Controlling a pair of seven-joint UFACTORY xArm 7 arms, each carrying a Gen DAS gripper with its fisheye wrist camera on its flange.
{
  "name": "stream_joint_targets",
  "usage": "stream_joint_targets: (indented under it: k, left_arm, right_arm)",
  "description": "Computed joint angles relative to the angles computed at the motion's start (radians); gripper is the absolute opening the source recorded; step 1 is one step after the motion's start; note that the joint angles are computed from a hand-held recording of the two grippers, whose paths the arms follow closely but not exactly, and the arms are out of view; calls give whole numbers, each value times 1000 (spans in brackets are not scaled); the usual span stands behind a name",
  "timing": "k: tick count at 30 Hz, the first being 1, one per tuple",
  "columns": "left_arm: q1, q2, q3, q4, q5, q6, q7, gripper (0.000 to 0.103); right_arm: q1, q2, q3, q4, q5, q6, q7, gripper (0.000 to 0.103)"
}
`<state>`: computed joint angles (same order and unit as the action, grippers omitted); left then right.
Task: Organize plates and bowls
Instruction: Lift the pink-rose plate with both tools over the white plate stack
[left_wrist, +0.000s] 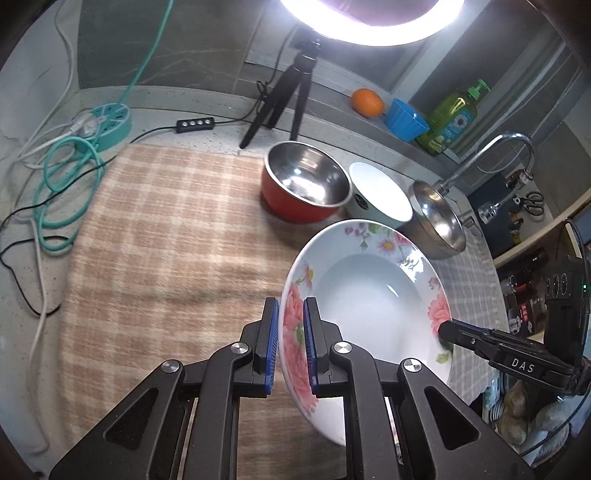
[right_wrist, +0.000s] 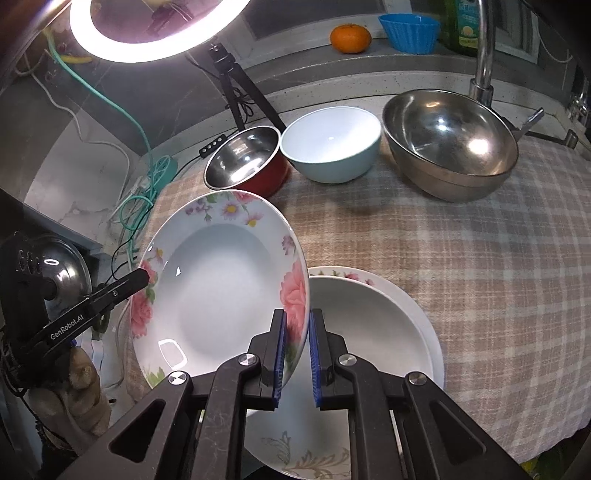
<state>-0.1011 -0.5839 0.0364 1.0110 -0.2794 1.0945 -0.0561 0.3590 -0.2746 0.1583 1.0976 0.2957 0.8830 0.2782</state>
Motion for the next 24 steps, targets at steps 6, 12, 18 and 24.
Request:
stream_joint_targets:
  k: [6, 12, 18, 24]
  left_arm:
    - [-25, -34, -32, -33, -13, 7, -42, 11]
    - [-56, -55, -57, -57, -15, 14, -76, 11]
    - [-80, -65, -67, -65, -15, 23, -92, 11]
    - [-92, -75, -75, -81, -8, 36, -108, 11]
  right_arm:
    - [-14, -74, -23, -69, 4, 29, -16, 11]
    - [-32, -127, -38, -120, -1, 58, -31, 11]
    - [-45, -164, -48, -158, 4, 70, -41, 11]
    - [-49, -189, -49, -192, 4, 75, -45, 11]
